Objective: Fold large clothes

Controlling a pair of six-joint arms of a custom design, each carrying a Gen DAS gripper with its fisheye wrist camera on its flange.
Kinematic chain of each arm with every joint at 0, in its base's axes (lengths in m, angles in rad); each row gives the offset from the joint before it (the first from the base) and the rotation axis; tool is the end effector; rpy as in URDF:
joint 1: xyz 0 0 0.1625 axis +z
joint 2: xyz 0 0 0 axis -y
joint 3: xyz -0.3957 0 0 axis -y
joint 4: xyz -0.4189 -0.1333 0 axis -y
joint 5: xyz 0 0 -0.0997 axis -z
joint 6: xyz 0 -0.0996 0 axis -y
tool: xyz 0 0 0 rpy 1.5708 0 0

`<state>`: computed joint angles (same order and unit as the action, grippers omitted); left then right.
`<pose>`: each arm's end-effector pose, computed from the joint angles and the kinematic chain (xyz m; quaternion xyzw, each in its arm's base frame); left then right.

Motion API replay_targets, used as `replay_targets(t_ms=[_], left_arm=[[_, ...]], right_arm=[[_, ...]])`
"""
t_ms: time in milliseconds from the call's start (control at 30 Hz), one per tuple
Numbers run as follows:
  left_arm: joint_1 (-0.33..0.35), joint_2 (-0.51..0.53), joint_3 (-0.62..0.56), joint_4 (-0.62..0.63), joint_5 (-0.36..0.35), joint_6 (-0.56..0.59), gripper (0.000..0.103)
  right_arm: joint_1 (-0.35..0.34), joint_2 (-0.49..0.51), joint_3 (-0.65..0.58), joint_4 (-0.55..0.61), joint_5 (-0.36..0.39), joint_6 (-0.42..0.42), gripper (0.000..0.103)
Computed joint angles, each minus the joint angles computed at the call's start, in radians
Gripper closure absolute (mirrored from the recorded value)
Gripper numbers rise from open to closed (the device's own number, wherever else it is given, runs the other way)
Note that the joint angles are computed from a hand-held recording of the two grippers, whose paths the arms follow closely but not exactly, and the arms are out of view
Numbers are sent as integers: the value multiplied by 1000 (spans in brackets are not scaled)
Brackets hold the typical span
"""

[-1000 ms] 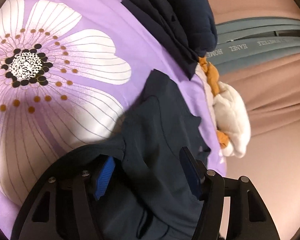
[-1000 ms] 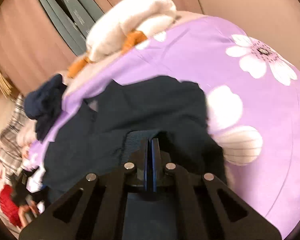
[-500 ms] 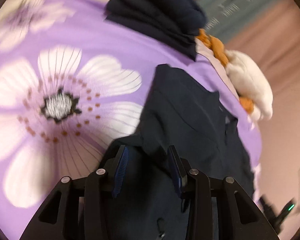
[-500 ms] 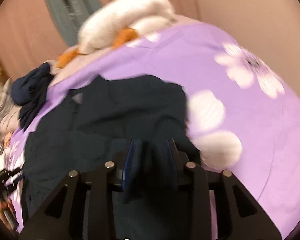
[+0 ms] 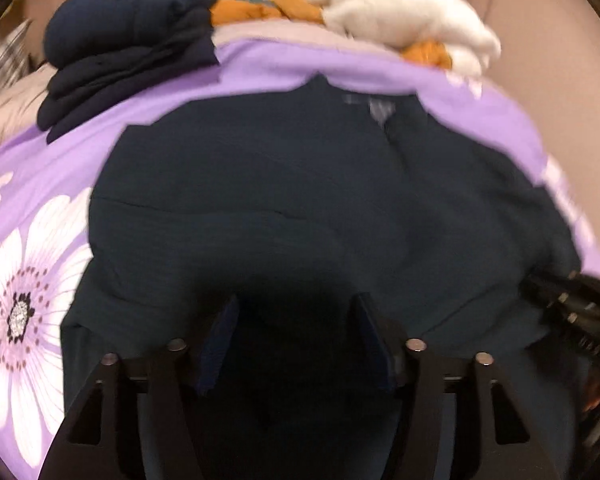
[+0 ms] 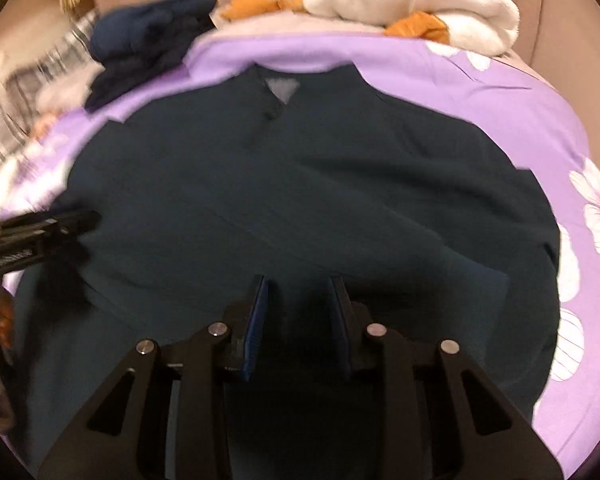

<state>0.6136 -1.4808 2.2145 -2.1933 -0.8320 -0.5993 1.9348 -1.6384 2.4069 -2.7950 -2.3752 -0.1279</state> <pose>-0.2424 -0.4158 0.1919 0.1855 0.9127 -0.2162 0.2931 0.1979 -0.3466 0.2480 0.1325 -0.8910 0.2513 0.3542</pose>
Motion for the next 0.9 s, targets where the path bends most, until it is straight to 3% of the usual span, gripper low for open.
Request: replay_targets(t_ms=[33,133,233,300,433,567,733,900], left_arm=[[6,1,4,6,-2,5,34],[28,-37,31,-47,-32,21,27],[23,-61,14,16,-39,-21,27],[0,-109,26,51,-33,-32,28],[-46,-187,71,68,-24,-21,28],[-45,-112,67,64,9,3,27],[1,-105,61,2,-42,-33,26],[-27,-191,60,116,-80,-159,26]], right_arm=[[-16,-9,17,-19,-10,-25,74],[-75,-96,68,-65,80,-91,76],[-99,-157,63,8,133,-49,80],[-80,-204,63,61,128,5,79],[2,-279,98,26,56,-15,55],[-10,-282,122,21,24,-5,57],[-72,-240,146,-72,52,-22,56],[-32,-315,126,87,52,114,52]])
